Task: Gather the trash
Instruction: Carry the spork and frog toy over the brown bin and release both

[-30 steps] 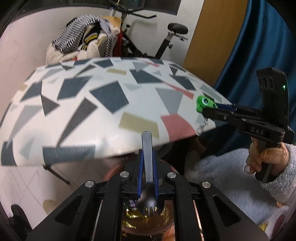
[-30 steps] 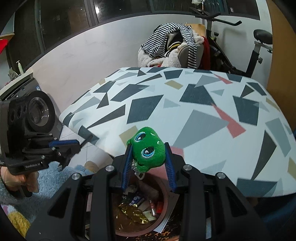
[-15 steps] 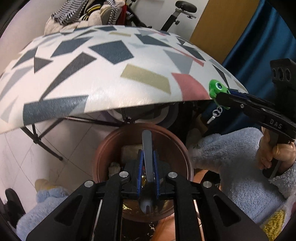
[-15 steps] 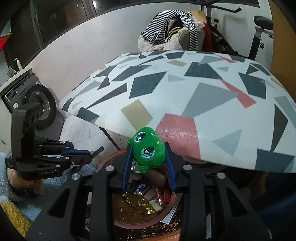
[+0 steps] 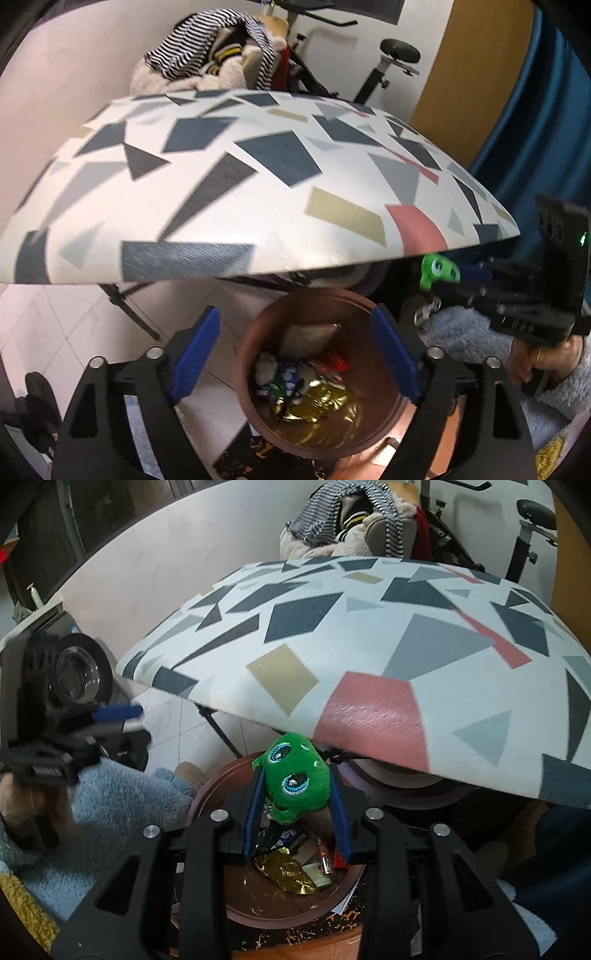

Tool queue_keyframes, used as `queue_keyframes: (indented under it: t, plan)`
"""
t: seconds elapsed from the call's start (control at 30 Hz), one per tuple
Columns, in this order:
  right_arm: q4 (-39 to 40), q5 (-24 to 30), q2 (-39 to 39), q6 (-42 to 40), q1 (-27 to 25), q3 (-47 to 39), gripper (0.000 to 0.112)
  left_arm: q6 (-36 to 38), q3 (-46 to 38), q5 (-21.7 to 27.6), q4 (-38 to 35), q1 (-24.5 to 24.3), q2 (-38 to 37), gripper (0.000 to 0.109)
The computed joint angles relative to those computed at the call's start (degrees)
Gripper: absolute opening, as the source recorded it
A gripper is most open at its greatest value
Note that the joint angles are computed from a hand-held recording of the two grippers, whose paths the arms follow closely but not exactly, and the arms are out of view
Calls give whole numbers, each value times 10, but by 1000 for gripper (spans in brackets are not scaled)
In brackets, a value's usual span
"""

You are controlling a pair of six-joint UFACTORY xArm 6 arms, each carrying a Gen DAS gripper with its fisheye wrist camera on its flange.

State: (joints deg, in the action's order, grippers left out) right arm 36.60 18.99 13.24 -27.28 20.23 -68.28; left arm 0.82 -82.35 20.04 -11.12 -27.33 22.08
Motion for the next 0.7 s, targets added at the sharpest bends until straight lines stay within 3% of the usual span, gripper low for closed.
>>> queue_keyframes:
  t: [0.53,0.63,0.7]
  plan:
    - [-98,90,118,72,26,-132,37,-57,22,-21,59,23,-21,89]
    - [-127,91,126,93,33,-147,39,-63,23,-21,64,25,-23,89]
    - [-145,87,122,112,35,-146,52,-67,22,-21,70,26,-23,89]
